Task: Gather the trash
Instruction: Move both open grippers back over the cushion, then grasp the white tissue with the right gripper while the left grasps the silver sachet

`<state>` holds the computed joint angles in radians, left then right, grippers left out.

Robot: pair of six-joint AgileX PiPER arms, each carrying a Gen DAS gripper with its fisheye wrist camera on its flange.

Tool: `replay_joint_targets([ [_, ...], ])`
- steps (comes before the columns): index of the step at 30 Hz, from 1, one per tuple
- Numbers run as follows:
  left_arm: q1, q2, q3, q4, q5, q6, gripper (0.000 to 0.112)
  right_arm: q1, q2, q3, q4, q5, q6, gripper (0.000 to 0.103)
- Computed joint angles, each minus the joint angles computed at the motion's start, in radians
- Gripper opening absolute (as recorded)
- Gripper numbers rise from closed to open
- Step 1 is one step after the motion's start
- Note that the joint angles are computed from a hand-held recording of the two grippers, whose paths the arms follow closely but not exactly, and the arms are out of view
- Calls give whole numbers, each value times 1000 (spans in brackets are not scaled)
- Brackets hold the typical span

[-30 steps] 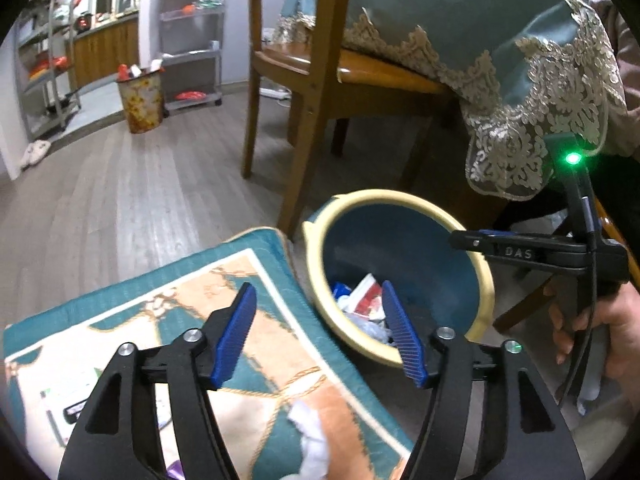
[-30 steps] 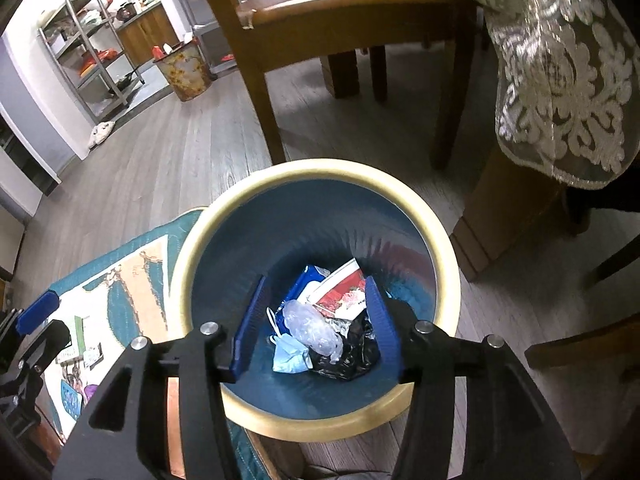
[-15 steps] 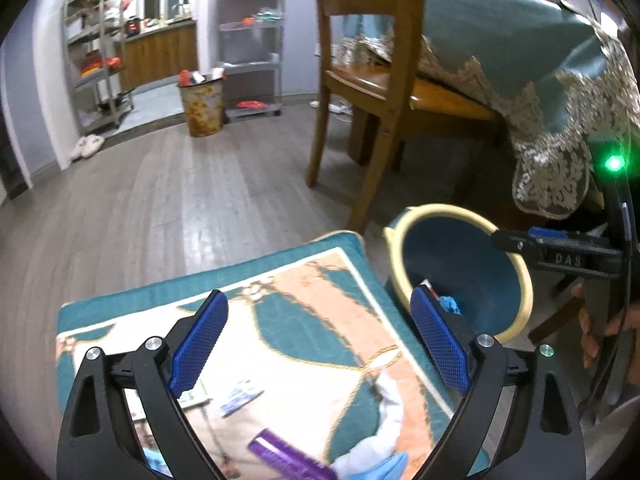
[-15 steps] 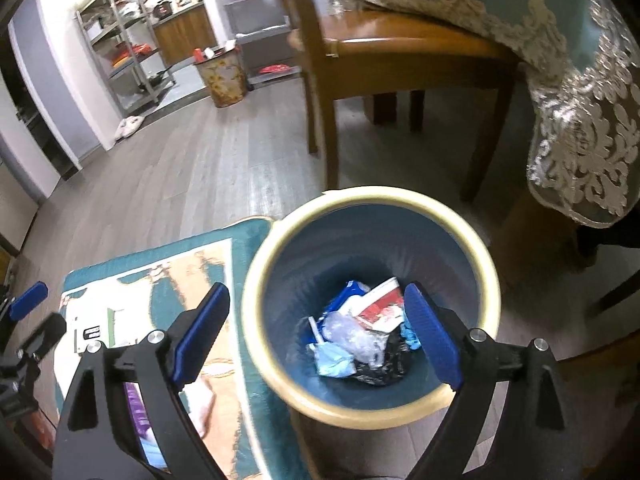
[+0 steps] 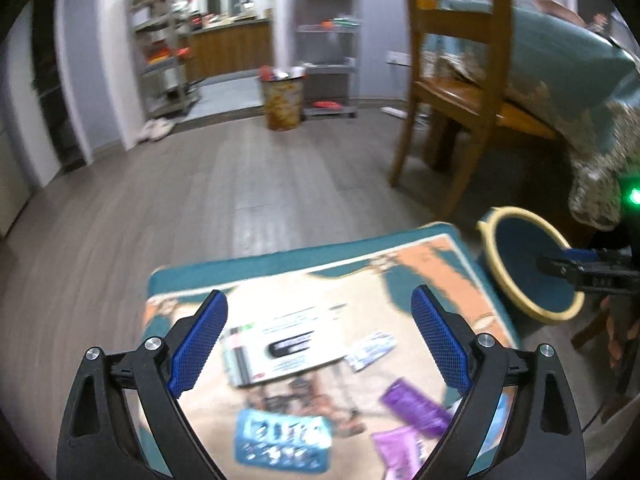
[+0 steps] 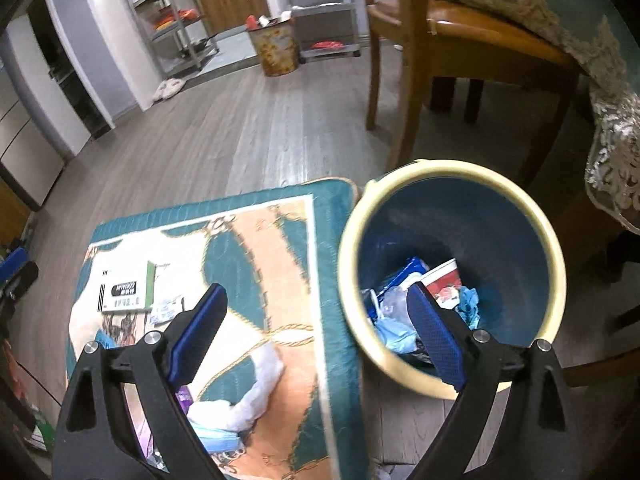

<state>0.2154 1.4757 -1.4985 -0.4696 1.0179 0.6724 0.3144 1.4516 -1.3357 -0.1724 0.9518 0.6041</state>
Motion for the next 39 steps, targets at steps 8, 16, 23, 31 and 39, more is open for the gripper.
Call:
replay_joint_targets([
  [8,115,19,112,71,-63,61,94,89,40,20,24,27,65,90],
  [16,140,52,147,99,-44,20,94,184,108,1,-9,55,83,90],
  [23,107,60,150,101,-52,4,94,175,146,26,39,55,56,70],
  [31,3,65,158,92,-65,15,94,151,191,19,81,67,-42,12],
  [39,-84,68,167,114,-71,12,94,77,144,14,150,7,-101,3],
])
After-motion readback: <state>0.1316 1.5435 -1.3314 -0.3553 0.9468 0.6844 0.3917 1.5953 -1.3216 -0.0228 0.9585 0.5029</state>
